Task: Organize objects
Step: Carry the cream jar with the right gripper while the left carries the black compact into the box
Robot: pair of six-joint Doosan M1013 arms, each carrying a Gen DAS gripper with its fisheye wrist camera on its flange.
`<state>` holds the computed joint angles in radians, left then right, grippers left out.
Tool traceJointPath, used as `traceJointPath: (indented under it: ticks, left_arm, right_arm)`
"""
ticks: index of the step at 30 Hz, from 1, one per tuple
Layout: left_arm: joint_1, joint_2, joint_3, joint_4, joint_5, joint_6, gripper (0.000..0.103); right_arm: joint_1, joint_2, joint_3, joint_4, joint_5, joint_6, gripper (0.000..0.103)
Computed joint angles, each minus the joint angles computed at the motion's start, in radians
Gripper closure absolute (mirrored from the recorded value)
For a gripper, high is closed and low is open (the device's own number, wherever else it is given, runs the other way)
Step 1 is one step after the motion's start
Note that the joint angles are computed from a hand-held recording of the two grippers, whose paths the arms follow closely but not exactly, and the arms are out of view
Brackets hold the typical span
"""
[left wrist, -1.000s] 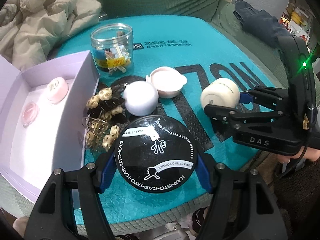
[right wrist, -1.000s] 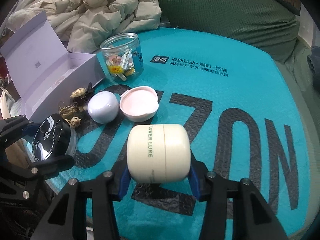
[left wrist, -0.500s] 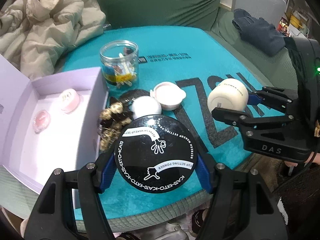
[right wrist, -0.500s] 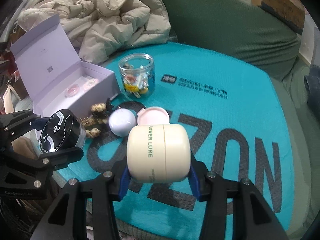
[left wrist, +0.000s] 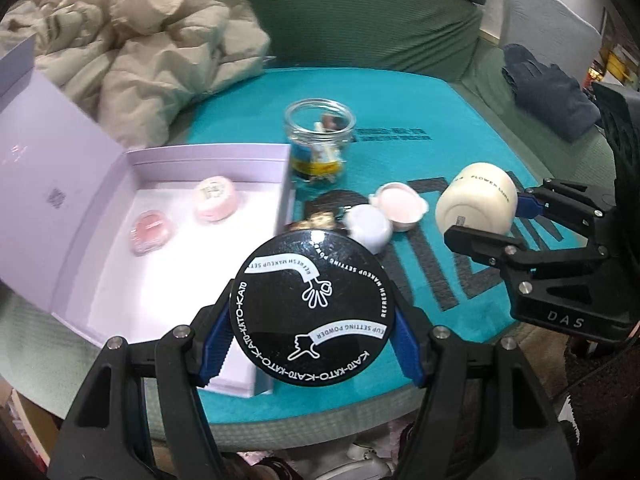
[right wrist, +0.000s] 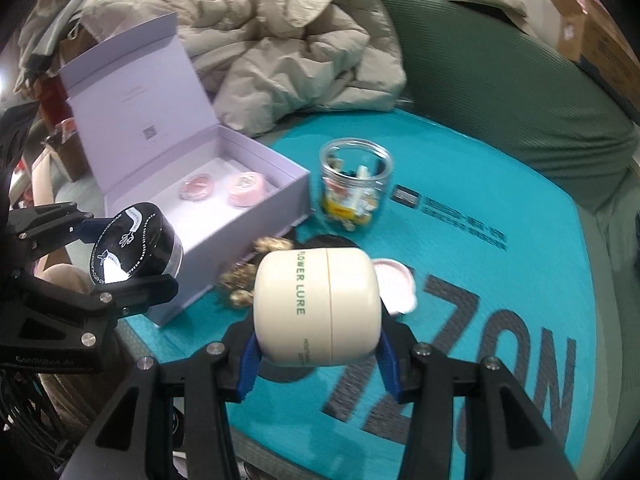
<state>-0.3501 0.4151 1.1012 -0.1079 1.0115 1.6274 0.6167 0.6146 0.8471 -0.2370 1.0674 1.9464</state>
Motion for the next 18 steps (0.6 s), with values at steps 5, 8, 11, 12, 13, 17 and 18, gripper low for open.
traceJointPath:
  ticks: [5,8,11,12,13,17,18]
  left_arm:
    - [0.022,-0.019,0.022,0.025,-0.004,-0.032,0.036]
    - [0.036,-0.029,0.035,0.038,-0.006,-0.055,0.036]
    - [0.048,-0.039,0.053,0.045,-0.010,-0.081,0.036]
    - [0.052,-0.042,0.057,0.045,-0.009,-0.087,0.036]
    - [0.057,-0.045,0.064,0.046,-0.010,-0.095,0.036]
    - [0.069,-0.049,0.073,0.053,-0.009,-0.123,0.036]
    - [0.072,-0.050,0.076,0.055,-0.010,-0.129,0.036]
  right_arm:
    - [0.013,0.036,-0.060,0.036,0.013,-0.055,0.053]
    - [0.020,0.056,-0.092,0.059,0.023,-0.088,0.053]
    - [0.027,0.074,-0.122,0.081,0.035,-0.119,0.053]
    - [0.029,0.080,-0.130,0.088,0.039,-0.125,0.053]
    - [0.030,0.085,-0.139,0.095,0.043,-0.132,0.053]
    - [0.035,0.117,-0.188,0.130,0.069,-0.170,0.053]
    - [0.036,0.123,-0.198,0.136,0.073,-0.178,0.053]
